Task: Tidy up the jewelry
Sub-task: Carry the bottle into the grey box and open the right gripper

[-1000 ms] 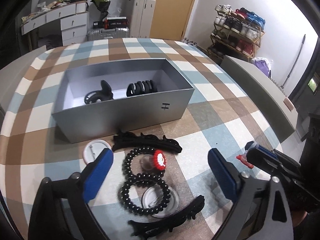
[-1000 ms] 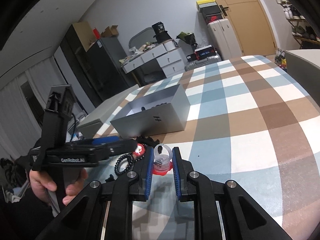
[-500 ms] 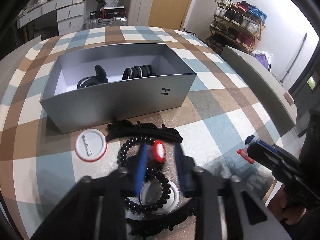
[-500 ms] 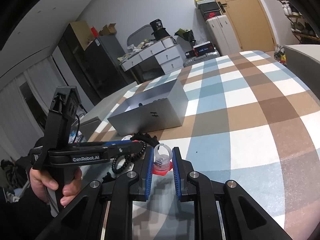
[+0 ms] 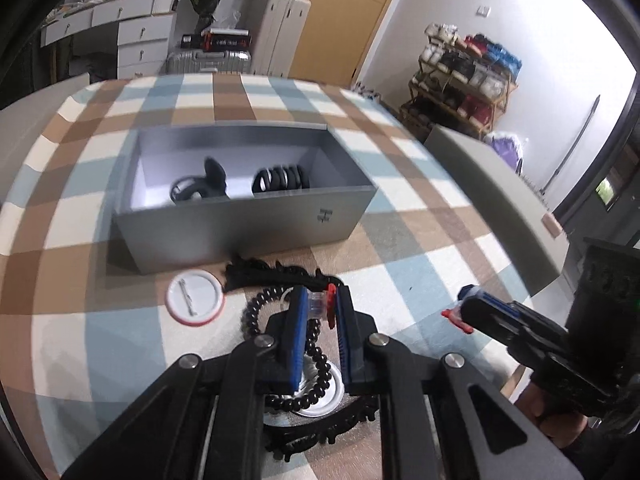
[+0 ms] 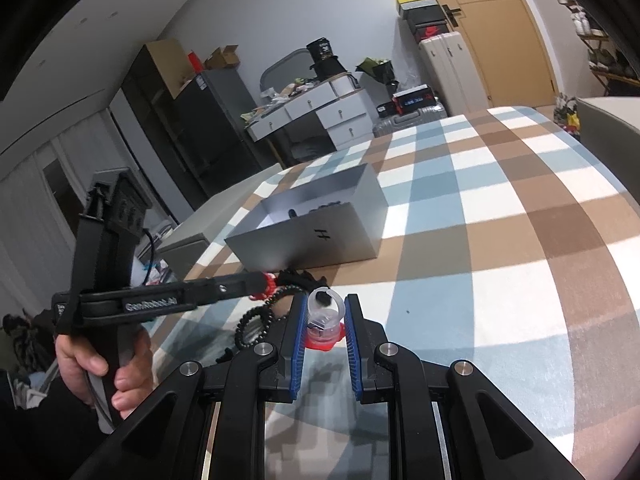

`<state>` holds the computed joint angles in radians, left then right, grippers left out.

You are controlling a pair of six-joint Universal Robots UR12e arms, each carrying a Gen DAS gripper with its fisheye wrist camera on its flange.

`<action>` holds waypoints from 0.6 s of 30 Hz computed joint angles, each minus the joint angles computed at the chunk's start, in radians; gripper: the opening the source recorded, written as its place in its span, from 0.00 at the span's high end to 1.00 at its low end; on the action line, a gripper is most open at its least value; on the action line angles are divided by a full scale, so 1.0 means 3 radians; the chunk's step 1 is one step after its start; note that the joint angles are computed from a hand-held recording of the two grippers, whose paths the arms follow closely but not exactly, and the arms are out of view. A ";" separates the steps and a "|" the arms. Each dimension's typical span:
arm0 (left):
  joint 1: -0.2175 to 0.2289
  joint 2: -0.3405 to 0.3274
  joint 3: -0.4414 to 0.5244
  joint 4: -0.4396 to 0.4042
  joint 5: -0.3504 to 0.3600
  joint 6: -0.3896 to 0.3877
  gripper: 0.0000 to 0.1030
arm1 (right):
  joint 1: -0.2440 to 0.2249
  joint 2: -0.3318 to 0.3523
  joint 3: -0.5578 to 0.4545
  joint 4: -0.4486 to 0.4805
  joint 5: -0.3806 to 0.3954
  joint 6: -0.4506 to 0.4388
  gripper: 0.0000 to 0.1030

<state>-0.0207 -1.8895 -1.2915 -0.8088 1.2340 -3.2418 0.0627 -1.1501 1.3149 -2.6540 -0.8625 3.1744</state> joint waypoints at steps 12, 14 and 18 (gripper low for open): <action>0.0141 -0.0060 0.0142 0.0341 -0.0246 -0.0215 0.91 | 0.0065 0.0330 -0.0679 0.0227 0.0337 -0.0004 0.83; 0.0149 -0.0095 0.0198 0.0353 -0.0212 -0.0214 0.91 | 0.0085 0.0413 -0.0845 0.0312 0.0353 -0.0016 0.83; 0.0165 -0.0188 0.0320 0.0351 -0.0160 -0.0203 0.91 | 0.0123 0.0575 -0.1162 0.0460 0.0363 -0.0060 0.83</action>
